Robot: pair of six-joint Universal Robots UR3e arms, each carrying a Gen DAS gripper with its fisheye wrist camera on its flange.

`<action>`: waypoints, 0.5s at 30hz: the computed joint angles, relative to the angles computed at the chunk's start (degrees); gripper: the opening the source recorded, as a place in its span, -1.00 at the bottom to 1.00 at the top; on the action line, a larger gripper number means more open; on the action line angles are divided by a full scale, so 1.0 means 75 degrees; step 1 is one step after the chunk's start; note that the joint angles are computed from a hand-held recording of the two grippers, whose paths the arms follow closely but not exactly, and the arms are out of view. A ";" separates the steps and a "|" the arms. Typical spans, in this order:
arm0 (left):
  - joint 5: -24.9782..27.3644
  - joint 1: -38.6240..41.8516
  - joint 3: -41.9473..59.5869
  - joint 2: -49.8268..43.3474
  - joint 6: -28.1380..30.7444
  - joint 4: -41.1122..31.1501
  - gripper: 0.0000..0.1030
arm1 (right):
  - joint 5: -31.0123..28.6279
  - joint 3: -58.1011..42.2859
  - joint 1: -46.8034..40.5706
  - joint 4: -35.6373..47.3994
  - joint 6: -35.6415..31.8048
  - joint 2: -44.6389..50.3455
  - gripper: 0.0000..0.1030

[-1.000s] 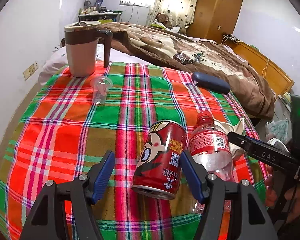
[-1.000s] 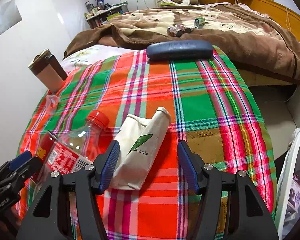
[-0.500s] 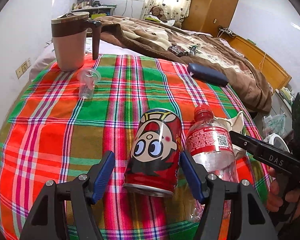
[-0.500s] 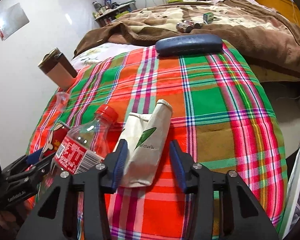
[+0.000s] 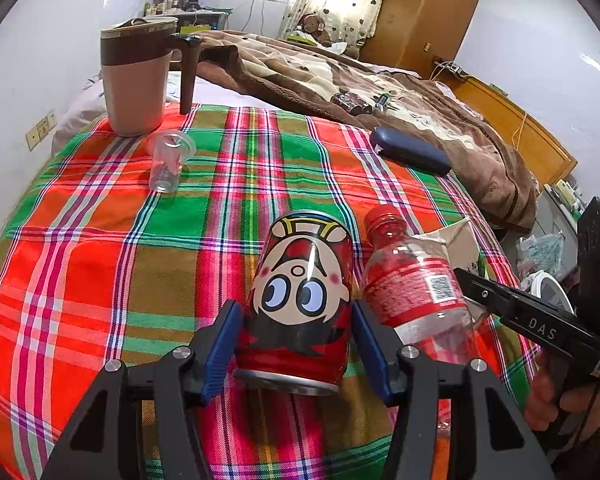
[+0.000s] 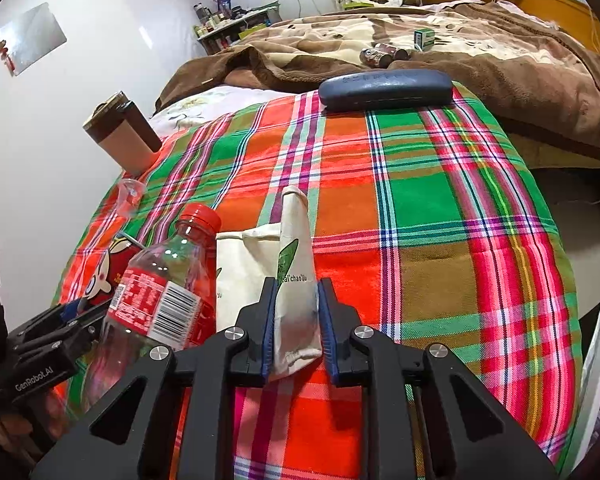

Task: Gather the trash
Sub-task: 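Grasp the red cartoon-print can with the left gripper while the right gripper grasps the white leaf-print paper cup, then lift and carry the red can and paper cup over the white mesh bin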

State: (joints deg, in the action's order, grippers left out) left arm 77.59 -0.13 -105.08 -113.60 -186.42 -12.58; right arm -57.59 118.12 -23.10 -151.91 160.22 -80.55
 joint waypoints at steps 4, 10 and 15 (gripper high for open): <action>0.0023 0.0019 -0.0127 0.0071 -0.0053 0.0105 0.10 | -0.0031 0.0118 0.0011 -0.0160 0.0017 -0.0074 -0.66; 0.0033 0.0048 -0.0389 0.0257 -0.0142 0.0259 0.09 | -0.0128 0.0301 -0.0006 -0.0361 0.0053 -0.0229 -0.67; 0.0070 0.0037 -0.0584 0.0476 -0.0211 0.0324 0.09 | -0.0126 0.0406 -0.0100 -0.0374 0.0086 -0.0367 -0.68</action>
State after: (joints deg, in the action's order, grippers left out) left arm 78.12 0.15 -109.47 -110.03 -188.00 -10.15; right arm -58.53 121.16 -23.85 -154.71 160.87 -83.31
